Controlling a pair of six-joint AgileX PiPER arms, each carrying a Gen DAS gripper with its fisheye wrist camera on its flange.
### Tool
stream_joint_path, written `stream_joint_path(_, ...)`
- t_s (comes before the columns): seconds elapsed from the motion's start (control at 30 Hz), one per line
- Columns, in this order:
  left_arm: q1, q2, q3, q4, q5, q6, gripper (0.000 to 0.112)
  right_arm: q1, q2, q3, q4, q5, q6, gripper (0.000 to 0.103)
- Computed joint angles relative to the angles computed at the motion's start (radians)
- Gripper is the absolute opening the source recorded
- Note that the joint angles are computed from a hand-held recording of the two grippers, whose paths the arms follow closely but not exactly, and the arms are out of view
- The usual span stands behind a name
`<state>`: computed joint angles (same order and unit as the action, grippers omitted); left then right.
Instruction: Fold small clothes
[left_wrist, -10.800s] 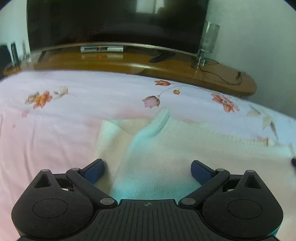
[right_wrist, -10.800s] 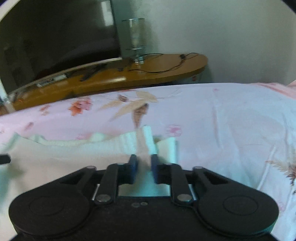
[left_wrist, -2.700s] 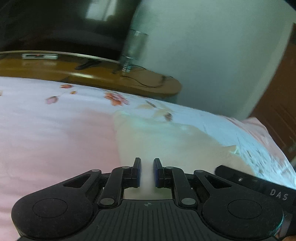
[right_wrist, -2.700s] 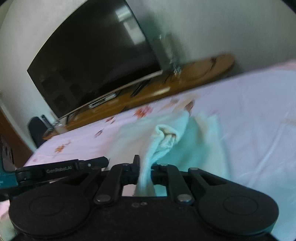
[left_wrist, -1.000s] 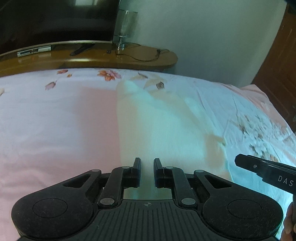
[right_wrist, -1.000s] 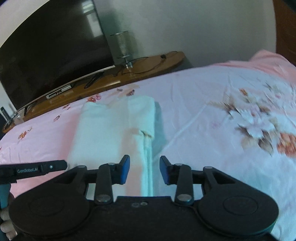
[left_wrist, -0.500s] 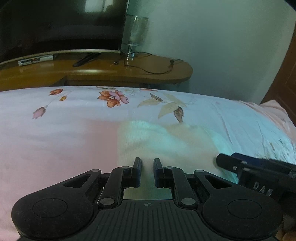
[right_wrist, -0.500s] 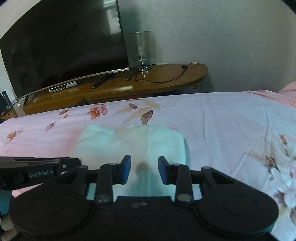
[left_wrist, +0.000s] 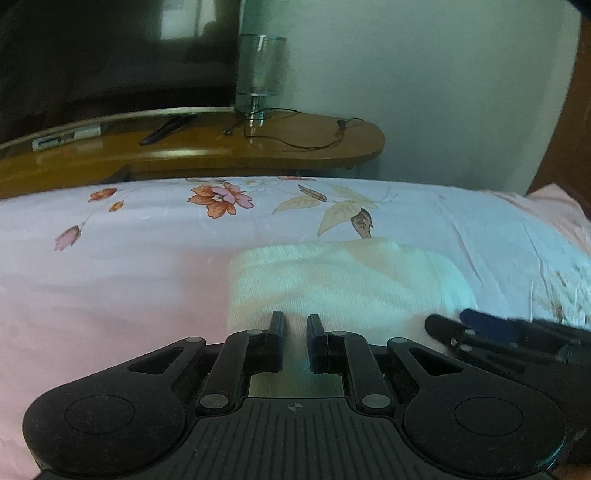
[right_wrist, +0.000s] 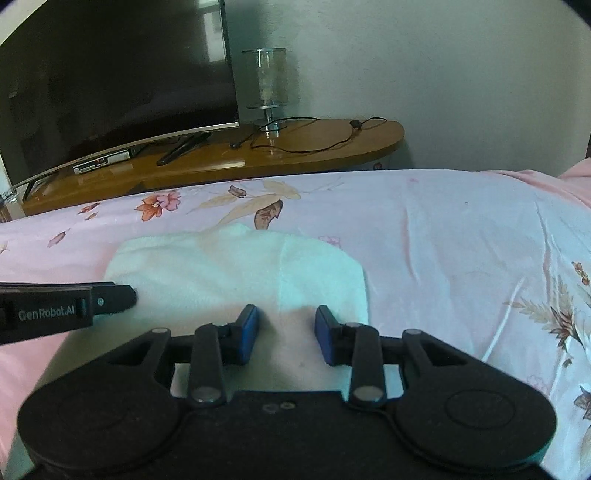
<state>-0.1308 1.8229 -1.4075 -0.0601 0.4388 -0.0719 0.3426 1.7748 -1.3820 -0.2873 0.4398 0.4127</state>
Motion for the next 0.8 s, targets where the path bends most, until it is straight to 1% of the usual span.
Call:
stream_joint_path(0.13,-0.004,-0.046,0.049,0.012,-0.007,0.005,0.013,0.005,0.013,-0.041,0.008,0.044,-0.018,0.035)
stream_joint_path(0.23,0.001,-0.097,0.099,-0.022,-0.002,0.048,0.013,0.014,-0.004,-0.04,-0.004,0.077,-0.02,0.035)
stream_joint_path(0.3,0.008,-0.154,0.151,-0.043,0.003,0.072,0.013,0.019,-0.034,-0.03,-0.006,0.106,-0.013,0.035)
stream_joint_path(0.33,0.015,-0.188,0.187,-0.082,0.0,0.117,0.013,0.02,-0.064,-0.012,-0.004,0.106,0.003,0.036)
stream_joint_path(0.37,0.02,-0.223,0.226,-0.115,-0.006,0.161,0.013,0.017,-0.113,0.033,0.013,0.08,0.004,0.036)
stream_joint_path(0.4,0.023,-0.256,0.268,-0.134,-0.013,0.191,0.013,0.019,-0.152,0.075,0.016,0.065,0.011,0.04)
stream_joint_path(0.43,0.031,-0.283,0.307,-0.168,-0.018,0.222,0.013,0.023,-0.177,0.101,0.013,0.076,0.02,0.045)
stream_joint_path(0.47,0.044,-0.307,0.344,-0.213,-0.027,0.252,0.013,0.025,-0.199,0.128,0.038,0.094,0.004,0.046)
stream_joint_path(0.5,0.053,-0.325,0.373,-0.252,-0.036,0.281,0.013,0.031,-0.219,0.16,0.034,0.092,0.011,0.045)
stream_joint_path(0.53,0.055,-0.338,0.395,-0.269,-0.047,0.294,0.013,0.043,-0.235,0.193,-0.01,0.084,0.04,0.044)
stream_joint_path(0.57,0.05,-0.35,0.409,-0.252,-0.052,0.279,0.013,0.049,-0.239,0.215,-0.041,0.075,0.06,0.044)
stream_joint_path(0.6,0.046,-0.36,0.416,-0.23,-0.047,0.256,0.013,0.043,-0.239,0.221,-0.031,0.068,0.066,0.044)
stream_joint_path(0.67,0.05,-0.387,0.423,-0.225,-0.007,0.235,0.013,0.029,-0.225,0.185,0.023,0.105,0.046,0.045)
stream_joint_path(0.73,0.069,-0.42,0.443,-0.277,0.04,0.282,0.013,0.042,-0.244,0.163,0.022,0.157,0.074,0.045)
stream_joint_path(0.77,0.088,-0.429,0.451,-0.325,0.088,0.332,0.013,0.053,-0.273,0.183,0.011,0.153,0.087,0.045)
stream_joint_path(0.8,0.097,-0.445,0.478,-0.357,0.095,0.369,0.013,0.065,-0.307,0.212,0.001,0.148,0.098,0.045)
